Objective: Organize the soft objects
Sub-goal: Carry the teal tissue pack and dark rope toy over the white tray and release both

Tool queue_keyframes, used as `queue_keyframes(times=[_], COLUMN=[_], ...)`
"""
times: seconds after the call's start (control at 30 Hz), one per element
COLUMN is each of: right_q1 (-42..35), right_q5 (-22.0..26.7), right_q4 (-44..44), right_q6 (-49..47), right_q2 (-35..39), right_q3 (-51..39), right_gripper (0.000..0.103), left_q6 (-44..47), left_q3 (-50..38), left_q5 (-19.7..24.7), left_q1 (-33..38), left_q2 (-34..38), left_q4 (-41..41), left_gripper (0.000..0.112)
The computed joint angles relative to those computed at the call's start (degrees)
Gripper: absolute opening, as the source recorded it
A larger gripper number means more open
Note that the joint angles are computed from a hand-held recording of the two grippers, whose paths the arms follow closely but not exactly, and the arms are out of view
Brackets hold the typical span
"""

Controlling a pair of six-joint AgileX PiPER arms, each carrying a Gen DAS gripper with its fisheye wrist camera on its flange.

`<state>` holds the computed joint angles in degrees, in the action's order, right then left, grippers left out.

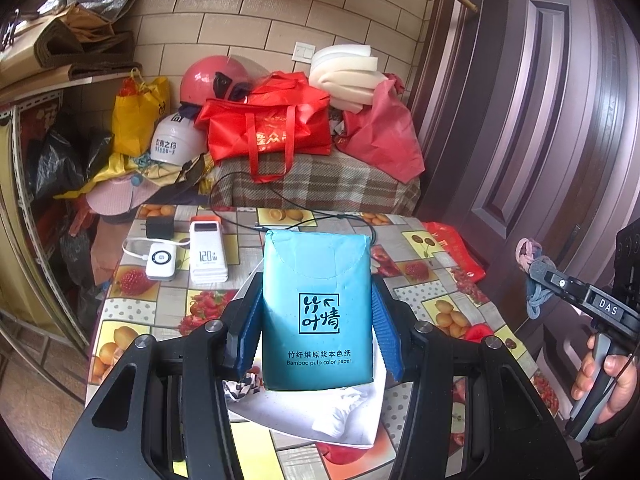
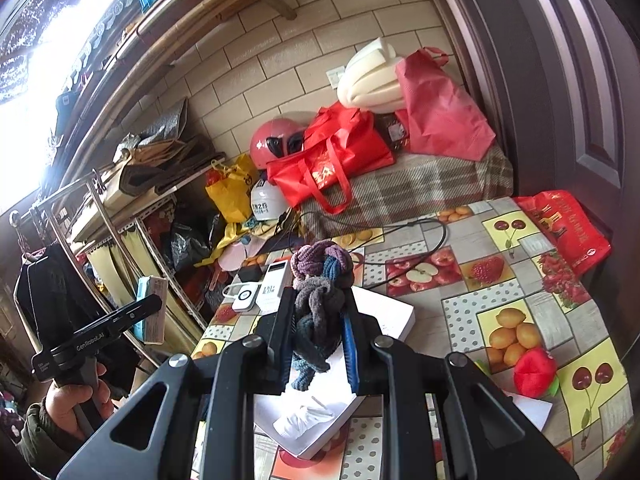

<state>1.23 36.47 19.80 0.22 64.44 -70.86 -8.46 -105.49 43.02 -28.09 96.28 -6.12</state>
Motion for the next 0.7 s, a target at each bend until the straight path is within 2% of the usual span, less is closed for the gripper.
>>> queue_keyframes(times=[0.23, 0.4, 0.63, 0.7], right_q1=[1.30, 5.55, 7.19, 7.70], right_q5=[0.59, -0.74, 0.93, 0.99], right_q4=[0.36, -6.10, -0.20, 0.09], right_q6=[-0.97, 0.44, -5.28, -5.79], right_q2=[4.33, 9.48, 22.09, 24.77], right_q3=[-1.72, -3.61, -6.13, -6.56], right_gripper=[0.020, 0.021, 0.021, 0.022], left_q6=[0.26, 0.95, 0.67, 0.05], left_q3=[-0.56, 0.04, -0.76, -3.72], left_q5=[0.84, 2.93, 4.87, 7.14], left_q1=[1.07, 1.75, 1.08, 0.56], left_q2=[3.04, 8.99, 14.55, 17.00], left_q4=[-1.49, -4.76, -5.85, -4.09], left_gripper=[0.050, 0.050, 0.050, 0.050])
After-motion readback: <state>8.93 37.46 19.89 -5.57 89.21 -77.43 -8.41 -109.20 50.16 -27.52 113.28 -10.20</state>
